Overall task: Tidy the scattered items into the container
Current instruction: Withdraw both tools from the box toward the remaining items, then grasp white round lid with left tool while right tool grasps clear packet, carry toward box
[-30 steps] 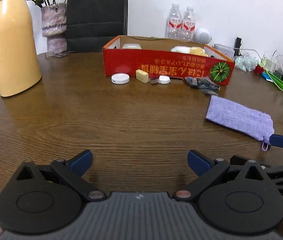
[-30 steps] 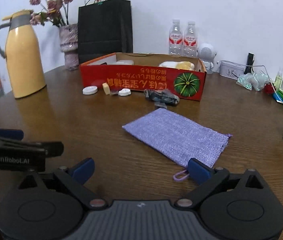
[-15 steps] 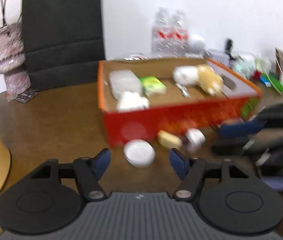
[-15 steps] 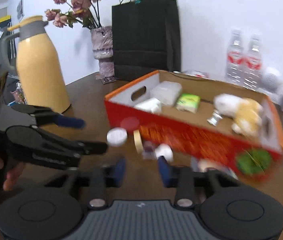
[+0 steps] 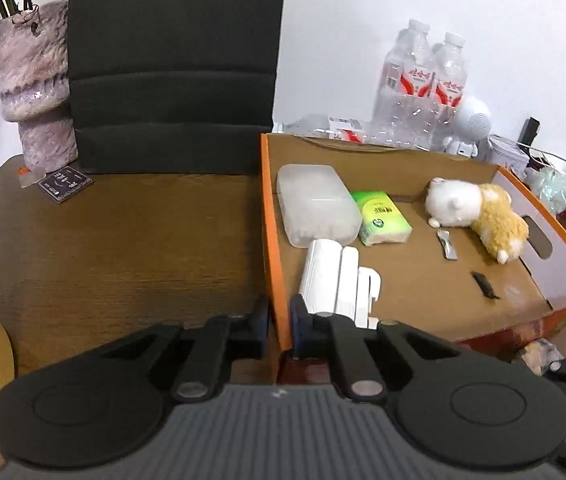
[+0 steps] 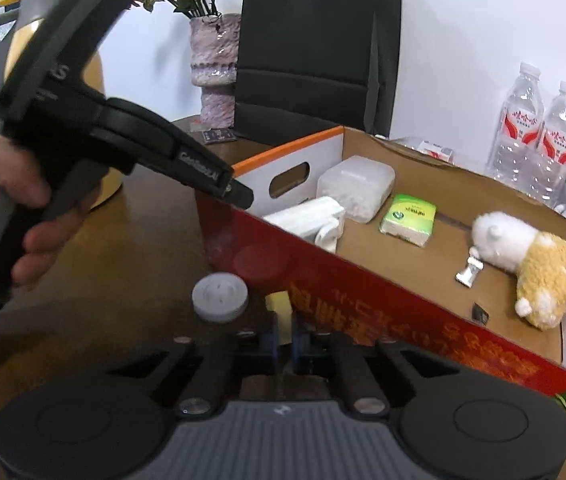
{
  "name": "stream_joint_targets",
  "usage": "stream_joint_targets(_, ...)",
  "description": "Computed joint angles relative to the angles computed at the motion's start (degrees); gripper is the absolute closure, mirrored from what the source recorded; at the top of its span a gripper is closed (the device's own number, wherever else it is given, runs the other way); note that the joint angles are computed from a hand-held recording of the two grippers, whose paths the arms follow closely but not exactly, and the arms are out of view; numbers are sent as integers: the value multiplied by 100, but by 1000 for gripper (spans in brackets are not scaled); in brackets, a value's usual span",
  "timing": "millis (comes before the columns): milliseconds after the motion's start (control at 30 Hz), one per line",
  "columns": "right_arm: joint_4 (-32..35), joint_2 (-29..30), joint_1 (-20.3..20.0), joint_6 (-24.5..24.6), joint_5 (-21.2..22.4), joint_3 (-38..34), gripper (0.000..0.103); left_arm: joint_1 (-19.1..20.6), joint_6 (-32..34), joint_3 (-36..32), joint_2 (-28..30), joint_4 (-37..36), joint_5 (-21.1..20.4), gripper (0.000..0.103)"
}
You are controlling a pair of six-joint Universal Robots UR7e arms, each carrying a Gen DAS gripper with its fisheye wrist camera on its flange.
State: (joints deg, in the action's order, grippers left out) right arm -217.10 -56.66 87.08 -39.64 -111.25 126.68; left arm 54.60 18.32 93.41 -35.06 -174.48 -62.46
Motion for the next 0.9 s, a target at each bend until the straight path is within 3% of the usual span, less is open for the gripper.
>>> stream_joint_targets(67,82,-187,-55,118,191,134,103,-33,106,113,-41,-105,53,88)
stream_joint_targets(100,35,-246,-64,137,232,186,103,-54,162,170,-49,-273,96,78)
stream_joint_targets(133,25,-328,-72,160,257,243,102,-90,172,277,-83,-539,182,54)
stream_joint_targets(200,94,-576,-108,178,271,396,98,-193,103,687,-273,-1256,329,34)
stream_joint_targets(267,60,-844,-200,109,274,622,87,-177,162,1234,-655,-1590,-283,34)
stream_joint_targets(333,-42,-940,-287,65,226,744,78,-131,293,1559,-930,-1259,-950,34)
stream_joint_targets(367,-81,-905,-323,46,266,746,77,-140,410,1649,-952,-1129,-1092,34)
stream_joint_targets(433,40,-743,-371,11,453,622,77,-198,764,1687,-787,-1051,-1025,41)
stream_joint_targets(533,81,-256,-328,-111,386,220,82,-297,1009,1576,-426,-1150,-398,69)
stream_joint_targets(600,-159,52,-312,-265,245,31,83,-261,1019,1488,-282,-1213,-263,68)
stream_joint_targets(633,-306,143,-310,-353,196,-5,90,-240,968,1437,-241,-1147,-205,67)
stream_joint_targets(767,131,-193,-408,-277,255,214,91,-212,1065,1496,-277,-1148,-292,63)
stream_joint_targets(800,176,-292,-452,-285,316,313,91,-201,1064,1534,-310,-1165,-364,58)
stream_joint_targets(833,183,-367,-499,-303,383,400,91,-196,1083,1572,-304,-1294,-392,40)
stream_joint_targets(900,123,-445,-571,-252,428,535,85,-226,1224,1623,-216,-1667,-229,21)
